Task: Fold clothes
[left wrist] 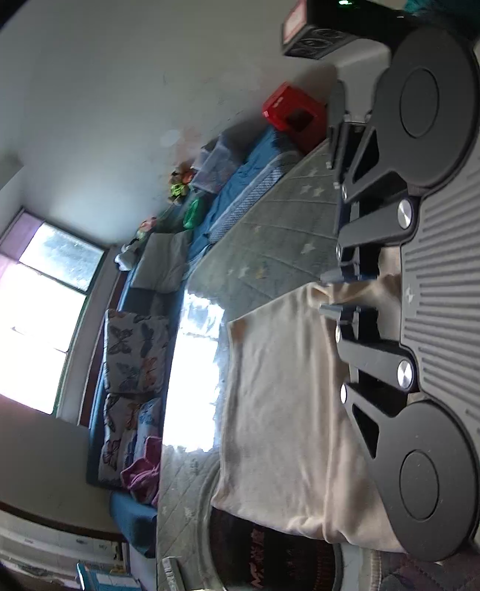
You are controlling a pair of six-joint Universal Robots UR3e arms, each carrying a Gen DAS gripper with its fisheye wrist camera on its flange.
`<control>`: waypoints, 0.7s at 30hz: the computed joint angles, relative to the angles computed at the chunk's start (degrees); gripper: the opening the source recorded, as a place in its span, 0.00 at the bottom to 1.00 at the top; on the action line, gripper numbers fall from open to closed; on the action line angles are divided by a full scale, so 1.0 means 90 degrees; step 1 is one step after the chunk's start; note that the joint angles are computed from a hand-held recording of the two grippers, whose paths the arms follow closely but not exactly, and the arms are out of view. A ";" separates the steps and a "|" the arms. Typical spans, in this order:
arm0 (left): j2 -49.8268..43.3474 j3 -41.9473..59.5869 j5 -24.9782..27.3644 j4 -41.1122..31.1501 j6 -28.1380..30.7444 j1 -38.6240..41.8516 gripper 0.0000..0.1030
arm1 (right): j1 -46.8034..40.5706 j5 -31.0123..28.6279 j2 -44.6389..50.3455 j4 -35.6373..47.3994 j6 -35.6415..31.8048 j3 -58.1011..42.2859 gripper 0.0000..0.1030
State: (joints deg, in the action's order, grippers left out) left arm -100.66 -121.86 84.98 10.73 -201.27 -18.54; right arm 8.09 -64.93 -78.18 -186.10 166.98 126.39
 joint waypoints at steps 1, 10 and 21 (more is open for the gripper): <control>0.0132 -0.0215 -0.0007 0.0070 0.0080 0.0064 0.21 | 0.0025 0.0010 0.0025 0.0030 0.0011 -0.0041 0.33; 0.1797 -0.2199 0.0072 -0.0281 0.0990 0.1597 0.21 | 0.0593 -0.0265 0.0776 0.0874 0.0242 -0.1132 0.32; 0.2298 -0.3089 -0.0489 -0.0133 0.1550 0.2464 0.22 | 0.1101 -0.0943 0.0936 0.1449 0.0576 -0.1670 0.05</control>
State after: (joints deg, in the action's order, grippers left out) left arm -79.98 -149.66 80.58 9.53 -187.32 3.64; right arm 18.00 -73.41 -69.75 -173.06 172.16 111.36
